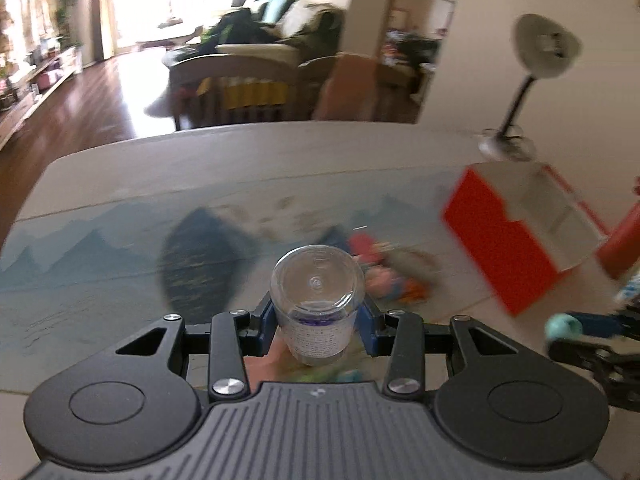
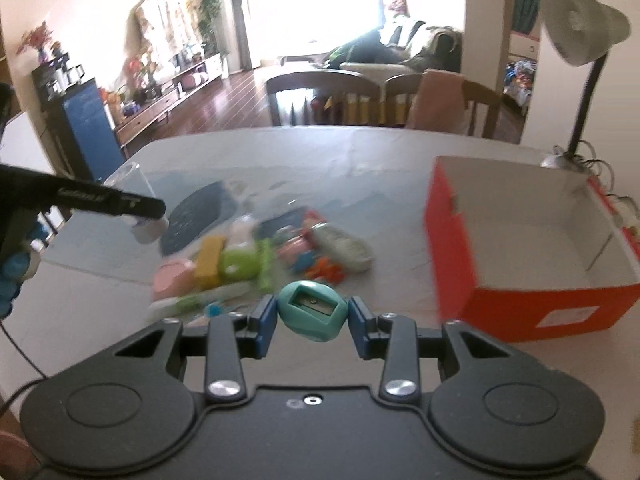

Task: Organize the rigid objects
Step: 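Carry the cup and sharpener over the red box with both tools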

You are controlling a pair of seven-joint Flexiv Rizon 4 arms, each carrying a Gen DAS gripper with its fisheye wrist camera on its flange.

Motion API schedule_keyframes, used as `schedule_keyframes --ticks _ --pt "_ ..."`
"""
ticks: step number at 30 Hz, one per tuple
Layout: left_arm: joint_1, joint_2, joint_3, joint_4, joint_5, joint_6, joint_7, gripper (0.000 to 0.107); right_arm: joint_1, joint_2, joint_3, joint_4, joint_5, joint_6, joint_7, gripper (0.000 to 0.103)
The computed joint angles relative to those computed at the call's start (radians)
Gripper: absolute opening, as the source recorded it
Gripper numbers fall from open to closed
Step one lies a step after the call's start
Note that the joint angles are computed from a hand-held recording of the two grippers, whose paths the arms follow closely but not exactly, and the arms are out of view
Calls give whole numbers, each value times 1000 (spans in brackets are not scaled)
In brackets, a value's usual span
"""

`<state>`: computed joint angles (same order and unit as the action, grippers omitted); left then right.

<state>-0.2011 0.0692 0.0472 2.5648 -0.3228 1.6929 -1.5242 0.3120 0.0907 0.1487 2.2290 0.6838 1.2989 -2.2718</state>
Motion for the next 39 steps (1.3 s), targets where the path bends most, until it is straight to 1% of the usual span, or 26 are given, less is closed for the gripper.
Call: schedule_keyframes --ticks 2,3,4,5,6,7,8,10,11,15,17,21,24,29,33,37,39 --pt "-39 -23 -19 -40 -37 -7 9 40 -13 -16 -25 -29 12 -7 -31 37" --pt "-31 -32 -39 -62 -13 -15 -11 41 -23 -26 -37 -49 24 -17 -52 37" --pt "-6 -43 -62 -94 59 -37 -70 40 -35 -35 -44 -65 37 -24 -72 37" --pt "-1 -60 -76 -125 93 -52 -104 40 -49 -48 -52 -85 48 -30 -93 37" --pt "-7 -79 -91 -149 88 -56 -105 40 -63 -63 -55 -104 53 -35 -107 37" --pt "-10 -98 -85 -184 148 -74 -162 40 -81 -79 -60 -127 65 -44 -131 37" --pt "-16 -118 -90 -216 173 -89 -189 40 -98 -92 -58 -144 74 -49 -150 37" --pt "-35 -159 -97 -279 200 -115 -223 40 -134 -127 -56 -184 87 -56 -180 37" --pt "-54 -183 -86 -323 239 -140 -258 40 -152 -145 -53 -204 93 -62 -190 37" --pt "-115 -273 -60 -477 330 -224 -340 40 -220 -224 -39 -279 95 -78 -209 37" --pt "-126 -316 -64 -536 335 -252 -353 40 -252 -258 -28 -308 88 -80 -223 37" --pt "-169 -408 -49 -678 362 -335 -391 40 -307 -328 -9 -363 53 -73 -225 37" --pt "-189 -476 -49 -781 364 -397 -398 40 -341 -376 4 -396 6 -79 -206 37" --pt "-222 -590 -30 -951 386 -503 -412 40 -375 -453 29 -429 -87 -45 -181 37" --pt "-235 -678 -29 -1073 381 -590 -424 40 -397 -504 42 -450 -168 -35 -134 37" --pt "-231 -768 -44 -1196 359 -669 -414 40 -423 -547 62 -470 -253 -44 -99 37" --pt "-223 -806 -57 -1244 335 -701 -411 40 -431 -565 64 -483 -296 -67 -68 37"
